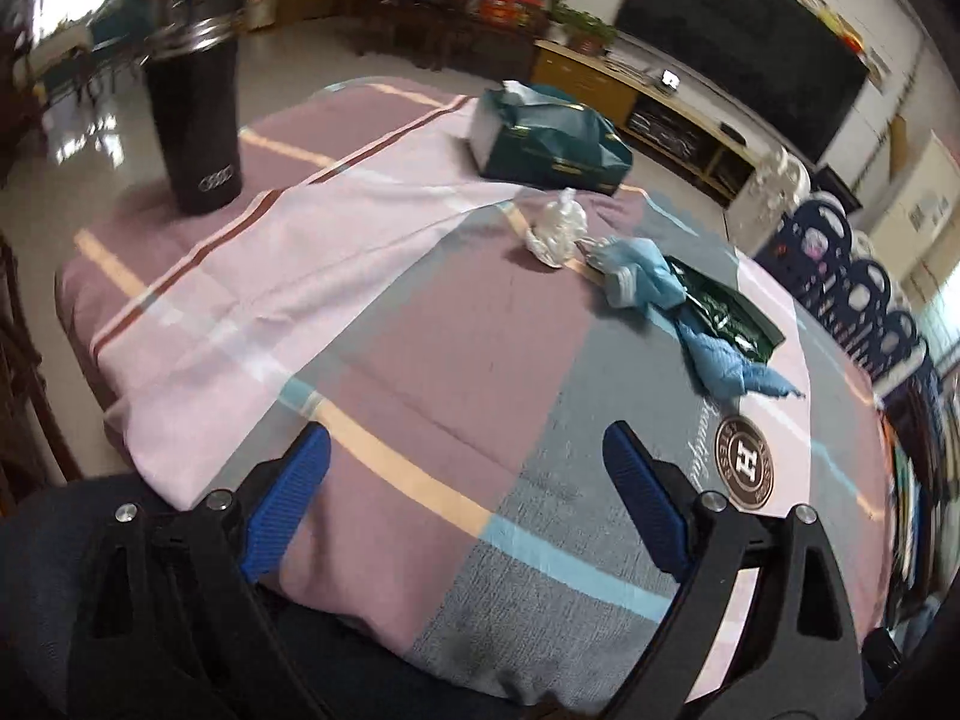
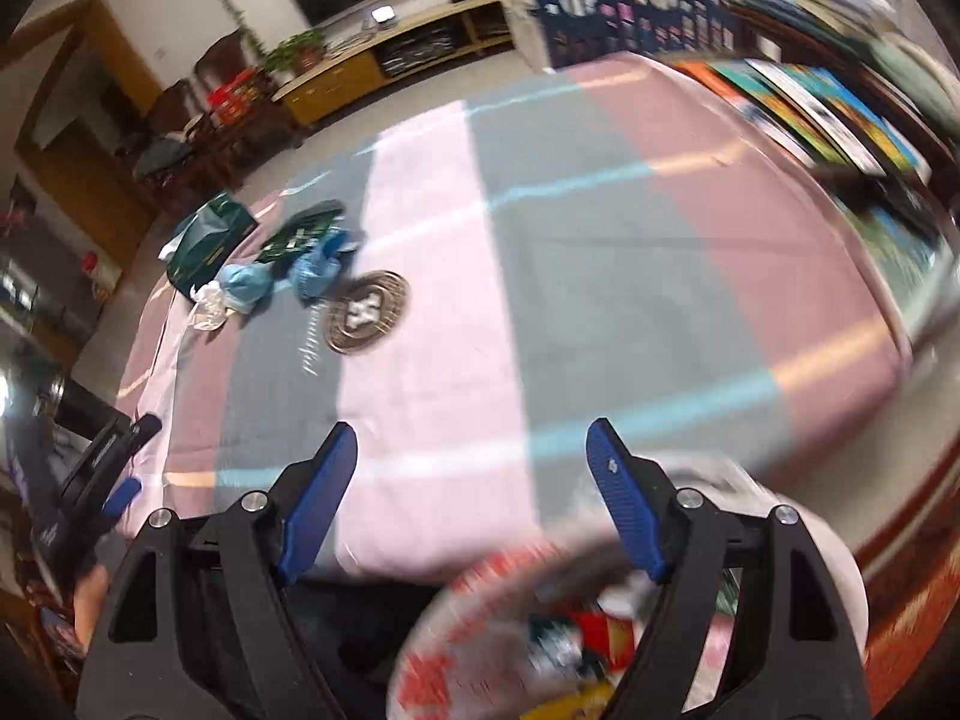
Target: Collect trash
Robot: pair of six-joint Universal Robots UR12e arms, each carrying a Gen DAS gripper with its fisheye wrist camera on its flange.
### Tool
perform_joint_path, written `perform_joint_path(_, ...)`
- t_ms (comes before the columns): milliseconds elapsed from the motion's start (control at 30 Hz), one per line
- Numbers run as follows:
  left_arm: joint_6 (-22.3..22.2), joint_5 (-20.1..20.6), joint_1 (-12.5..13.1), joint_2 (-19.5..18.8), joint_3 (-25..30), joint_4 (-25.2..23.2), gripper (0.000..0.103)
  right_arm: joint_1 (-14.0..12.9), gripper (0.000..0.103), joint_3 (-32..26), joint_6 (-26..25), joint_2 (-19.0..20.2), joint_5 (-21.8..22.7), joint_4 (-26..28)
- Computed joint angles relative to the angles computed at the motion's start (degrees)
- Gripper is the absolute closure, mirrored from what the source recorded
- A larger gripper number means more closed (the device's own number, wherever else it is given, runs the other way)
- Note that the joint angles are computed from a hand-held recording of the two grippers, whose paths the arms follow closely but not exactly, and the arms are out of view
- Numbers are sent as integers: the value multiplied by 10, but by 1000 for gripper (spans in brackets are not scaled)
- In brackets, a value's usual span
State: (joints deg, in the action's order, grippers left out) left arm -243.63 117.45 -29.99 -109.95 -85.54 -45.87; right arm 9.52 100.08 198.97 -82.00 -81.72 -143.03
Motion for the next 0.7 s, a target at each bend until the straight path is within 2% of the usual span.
perform_joint_path(33,-11,10,-2,4,-12,26,9,8,26,-16,-9,14,-5,0)
perform_joint_path(167,-8,53,-11,7,-33,95,4,38,26,-94,-40,79,-14,-10)
perform_joint_path(233,-16,67,-15,8,-39,113,4,53,26,-136,-60,110,-37,-14)
perform_joint_path(367,-35,65,-14,12,-52,143,4,74,21,-238,-95,183,-87,6)
perform_joint_path(467,-33,72,-16,10,-50,145,4,76,21,-306,-73,232,-109,54)
perform_joint_path(533,-16,79,-18,7,-45,142,4,72,21,-336,-44,256,-106,87)
perform_joint_path(633,0,83,-20,4,-41,140,4,60,21,-356,-3,278,-57,121)
perform_joint_path(667,-1,85,-21,3,-40,139,4,59,28,-354,0,279,-46,123)
perform_joint_path(700,-3,86,-21,3,-41,139,4,57,43,-351,-5,279,-31,123)
